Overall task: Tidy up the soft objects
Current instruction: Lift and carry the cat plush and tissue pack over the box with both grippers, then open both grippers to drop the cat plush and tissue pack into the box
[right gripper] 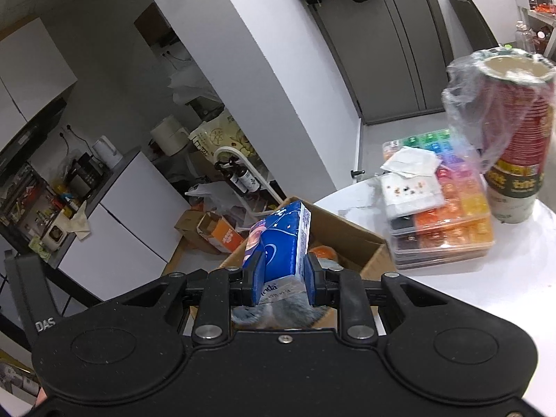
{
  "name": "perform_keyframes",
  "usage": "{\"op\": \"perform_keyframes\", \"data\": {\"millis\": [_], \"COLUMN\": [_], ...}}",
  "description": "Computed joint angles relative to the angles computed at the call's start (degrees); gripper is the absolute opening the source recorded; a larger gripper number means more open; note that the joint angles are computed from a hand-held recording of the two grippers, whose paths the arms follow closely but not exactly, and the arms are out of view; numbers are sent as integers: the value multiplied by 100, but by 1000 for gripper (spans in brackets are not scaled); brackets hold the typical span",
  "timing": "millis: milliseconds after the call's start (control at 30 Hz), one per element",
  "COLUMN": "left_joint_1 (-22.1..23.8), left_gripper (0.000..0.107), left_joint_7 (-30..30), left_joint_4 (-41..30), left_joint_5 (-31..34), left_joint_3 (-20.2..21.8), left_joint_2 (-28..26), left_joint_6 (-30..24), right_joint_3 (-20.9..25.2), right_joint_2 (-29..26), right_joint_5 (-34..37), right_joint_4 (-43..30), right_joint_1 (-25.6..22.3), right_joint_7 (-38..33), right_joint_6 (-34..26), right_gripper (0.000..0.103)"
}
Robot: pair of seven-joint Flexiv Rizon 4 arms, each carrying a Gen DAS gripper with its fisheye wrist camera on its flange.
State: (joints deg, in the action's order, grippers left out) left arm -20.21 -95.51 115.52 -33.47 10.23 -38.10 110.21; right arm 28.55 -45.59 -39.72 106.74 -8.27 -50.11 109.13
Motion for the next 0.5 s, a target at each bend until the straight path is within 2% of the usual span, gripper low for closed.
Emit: {"op": "perform_keyframes", "data": {"millis": [267,367,400,433,500], "left_joint_1": [187,193,201,178,207], "left_gripper": [52,54,55,55,62], "left_joint_7": [-93,-64,-52,-45,-53], "left_joint_4": [104,114,109,110,130], "left_joint_5": [61,79,95,91,128], "left_joint_3": [-104,-98,-96,-67,-78], "left_joint_2": [104,127,135,146,203], "left_joint_6": [75,3,-34,-76,-188], "right_joint_3": [-114,209,428,461,190], "right_joint_2": [-134,-320,-417,-412,-238], "right_joint_5": [391,409,361,444,687], "right_joint_4": [-399,-568,-614,-606,-482], "right_joint_1": [464,316,170,166,371], "right_joint_7": [25,-19,-68,-119,-219], "right_joint_6": [-280,-488,-609,-652,-541], "right_gripper": [25,33,42,47,51]}}
